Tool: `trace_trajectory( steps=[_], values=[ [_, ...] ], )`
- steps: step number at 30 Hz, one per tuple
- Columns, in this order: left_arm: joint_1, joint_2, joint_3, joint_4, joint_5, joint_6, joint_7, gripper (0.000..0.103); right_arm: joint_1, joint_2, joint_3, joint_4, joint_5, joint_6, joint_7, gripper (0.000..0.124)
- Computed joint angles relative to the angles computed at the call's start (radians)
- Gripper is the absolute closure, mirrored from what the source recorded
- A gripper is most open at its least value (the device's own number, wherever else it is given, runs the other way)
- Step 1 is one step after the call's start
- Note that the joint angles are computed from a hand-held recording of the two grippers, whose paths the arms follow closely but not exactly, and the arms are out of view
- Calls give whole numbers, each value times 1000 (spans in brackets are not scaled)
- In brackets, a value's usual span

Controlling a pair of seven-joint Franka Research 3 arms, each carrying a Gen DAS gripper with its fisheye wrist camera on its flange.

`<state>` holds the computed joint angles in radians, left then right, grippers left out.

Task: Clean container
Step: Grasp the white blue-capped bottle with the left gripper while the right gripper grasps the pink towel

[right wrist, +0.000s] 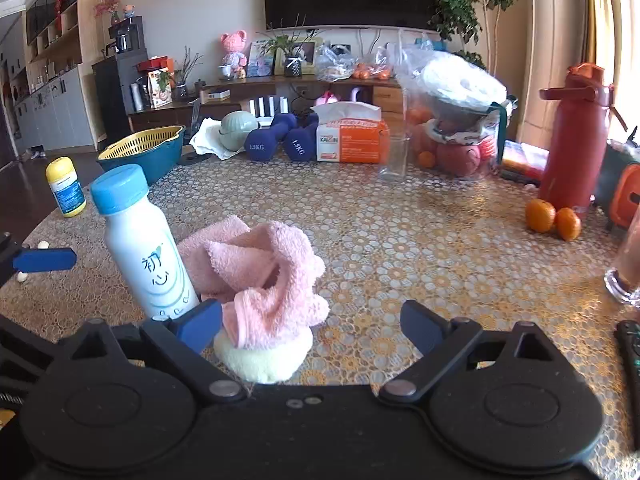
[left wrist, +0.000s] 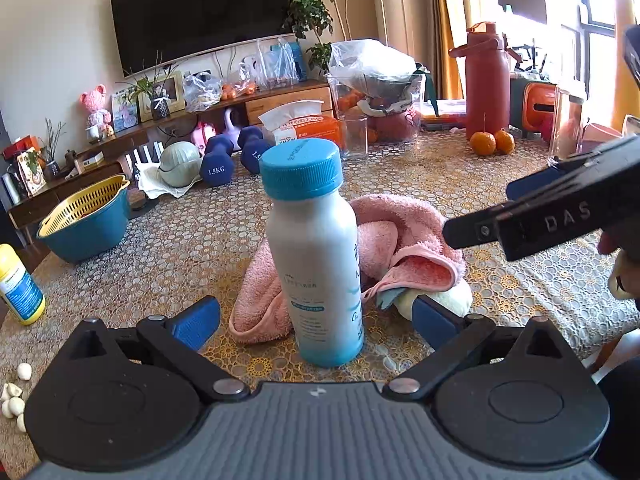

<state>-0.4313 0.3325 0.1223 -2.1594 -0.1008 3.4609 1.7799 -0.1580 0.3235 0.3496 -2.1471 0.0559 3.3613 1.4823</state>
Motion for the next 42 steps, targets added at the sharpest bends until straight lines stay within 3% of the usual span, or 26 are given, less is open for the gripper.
trace_trajectory(
  steps=[2,6,14,18,21,24,28,30,32,33,34,35,38,42],
  values=[
    [-23,30,19,21,-13,19,20,1,-87,55,88,67,-40,-50,-8,29],
    [-18,71,12,58,-13,21,28,1,-111,140,133,178,-23,-121,-82,29],
    [38,127,-20,129,66,-16,-48,13,-25,248,77,356,17,-274,-202,30],
    [36,154,-5,157,98,-35,-90,21,40,275,17,410,35,-297,-237,30],
    [63,164,-24,170,145,-45,-121,35,79,289,-17,438,56,-312,-263,31],
    [41,175,4,180,162,-46,-139,44,109,302,-48,461,81,-320,-288,31],
    [88,170,-33,183,213,-55,-170,45,132,308,-69,470,127,-316,-325,33],
    [82,164,-24,184,227,-73,-182,47,146,307,-83,470,151,-315,-338,36],
    [82,159,-20,189,245,-93,-194,48,171,304,-109,471,170,-317,-347,40],
    [76,158,-12,193,251,-105,-201,48,188,302,-128,472,177,-318,-347,52],
    [76,156,-10,195,260,-116,-210,48,216,300,-160,475,181,-325,-338,84],
    [83,153,-15,197,273,-127,-219,48,256,299,-208,485,182,-346,-317,93],
    [82,142,-7,204,309,-169,-250,49,267,296,-220,485,226,-353,-327,91],
    [81,120,8,212,361,-241,-287,50,286,257,-237,422,252,-290,-349,100]
  ],
)
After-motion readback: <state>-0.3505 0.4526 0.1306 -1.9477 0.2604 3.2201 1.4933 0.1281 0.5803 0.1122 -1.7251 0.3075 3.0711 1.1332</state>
